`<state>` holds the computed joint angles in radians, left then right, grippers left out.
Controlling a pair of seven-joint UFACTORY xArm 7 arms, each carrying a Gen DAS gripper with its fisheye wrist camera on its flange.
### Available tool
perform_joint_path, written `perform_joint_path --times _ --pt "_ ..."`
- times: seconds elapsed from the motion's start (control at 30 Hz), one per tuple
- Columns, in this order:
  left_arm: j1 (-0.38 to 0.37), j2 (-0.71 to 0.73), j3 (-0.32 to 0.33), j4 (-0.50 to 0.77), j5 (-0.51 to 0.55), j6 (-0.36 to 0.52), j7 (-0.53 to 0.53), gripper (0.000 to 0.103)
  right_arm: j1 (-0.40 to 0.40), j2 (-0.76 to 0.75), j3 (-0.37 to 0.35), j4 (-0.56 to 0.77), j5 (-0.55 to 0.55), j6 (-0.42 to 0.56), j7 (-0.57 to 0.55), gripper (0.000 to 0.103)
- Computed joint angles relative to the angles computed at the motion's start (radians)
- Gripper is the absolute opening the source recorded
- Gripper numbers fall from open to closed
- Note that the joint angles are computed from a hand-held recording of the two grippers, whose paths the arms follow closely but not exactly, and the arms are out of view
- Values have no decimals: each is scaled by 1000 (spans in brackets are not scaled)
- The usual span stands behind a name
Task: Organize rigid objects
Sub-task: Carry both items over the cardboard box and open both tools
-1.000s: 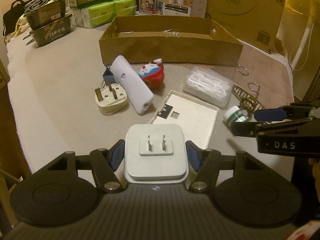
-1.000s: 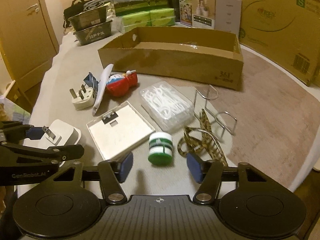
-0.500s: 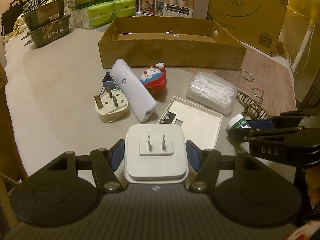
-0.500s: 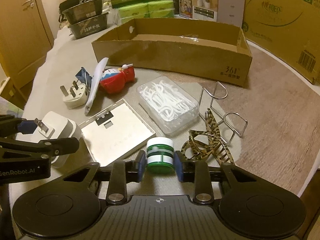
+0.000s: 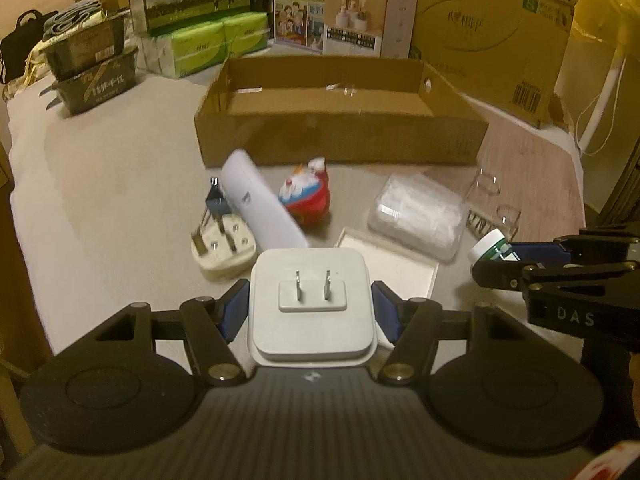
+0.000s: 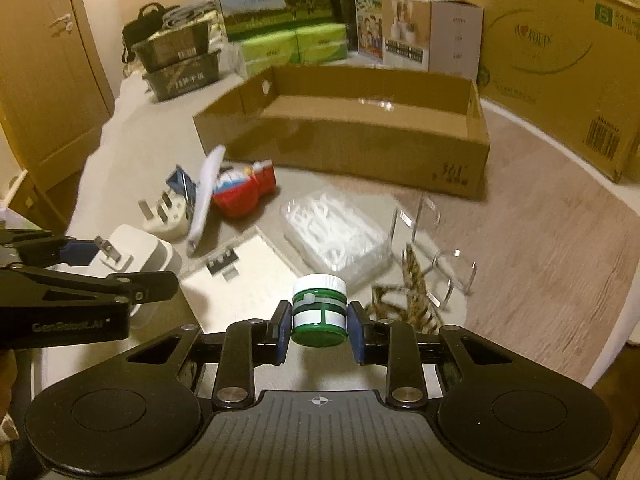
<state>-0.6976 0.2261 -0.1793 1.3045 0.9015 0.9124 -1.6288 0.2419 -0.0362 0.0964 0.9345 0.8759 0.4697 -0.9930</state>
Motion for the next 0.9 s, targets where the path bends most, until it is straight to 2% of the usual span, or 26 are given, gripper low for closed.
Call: perform_joint_path --times 0.2,0.43,0.77,0.9 --pt "25 7 23 54 34 -11 35 62 -6 34 1 84 23 -2 -23 30" --pt "74 75 77 170 69 -65 103 62 -42 174 37 287 -2 -26 -10 30" --pt "128 230 180 345 4 -178 201 62 -70 499 85 700 -247 -28 227 30" --pt "138 280 212 391 -48 -197 255 62 -68 610 87 828 -355 12 321 30"
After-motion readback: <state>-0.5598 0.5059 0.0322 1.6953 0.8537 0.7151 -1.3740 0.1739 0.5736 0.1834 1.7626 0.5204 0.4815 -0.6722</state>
